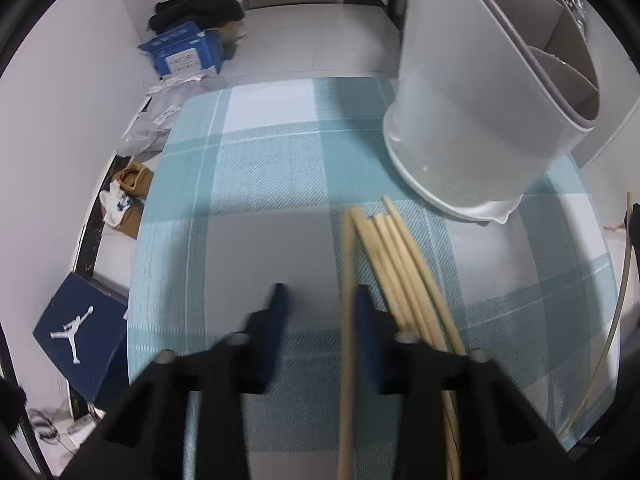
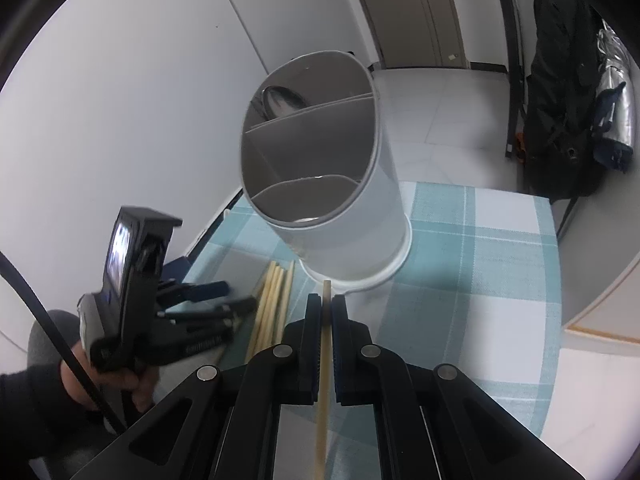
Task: Organize utensils
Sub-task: 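Close the right gripper on the chopstick and lift it, then carry the chopstick upright with the right gripper over the white holder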
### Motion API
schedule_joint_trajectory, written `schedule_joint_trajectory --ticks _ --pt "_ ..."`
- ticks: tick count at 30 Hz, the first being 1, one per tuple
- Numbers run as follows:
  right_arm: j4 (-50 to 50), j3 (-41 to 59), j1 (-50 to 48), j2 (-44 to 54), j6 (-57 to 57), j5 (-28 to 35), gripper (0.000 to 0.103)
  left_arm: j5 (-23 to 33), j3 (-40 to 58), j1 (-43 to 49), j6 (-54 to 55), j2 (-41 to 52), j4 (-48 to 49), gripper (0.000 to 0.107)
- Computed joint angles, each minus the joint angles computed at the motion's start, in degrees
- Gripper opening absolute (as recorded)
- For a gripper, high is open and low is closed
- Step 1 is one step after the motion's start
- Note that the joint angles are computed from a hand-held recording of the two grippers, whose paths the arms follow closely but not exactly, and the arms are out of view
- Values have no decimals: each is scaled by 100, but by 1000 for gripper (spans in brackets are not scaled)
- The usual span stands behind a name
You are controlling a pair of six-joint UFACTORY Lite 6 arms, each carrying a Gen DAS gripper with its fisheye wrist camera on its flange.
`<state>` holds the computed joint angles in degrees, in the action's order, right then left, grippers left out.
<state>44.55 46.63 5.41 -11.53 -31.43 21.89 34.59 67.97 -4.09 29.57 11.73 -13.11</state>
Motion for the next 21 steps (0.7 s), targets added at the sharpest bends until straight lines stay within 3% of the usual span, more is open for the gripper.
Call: schedule_joint_trajectory --ticks 4,10,12,14,16,21 --pt "336 -136 -274 -253 -358 203 4 192 117 125 -139 82 17 8" --pt "707 -245 -461 -407 -773 278 4 724 568 435 -184 434 -441 9" --pt "829 -269 -489 -452 -851 285 4 535 568 305 -473 443 -166 16" --pt "1006 -298 -561 -492 -988 290 4 455 690 168 -686 547 60 37" --pt "1196 -339 -655 -560 -1117 303 4 383 860 78 -837 695 244 46" --pt "1056 -356 -696 -657 -987 222 4 457 1498 101 -827 1225 264 42"
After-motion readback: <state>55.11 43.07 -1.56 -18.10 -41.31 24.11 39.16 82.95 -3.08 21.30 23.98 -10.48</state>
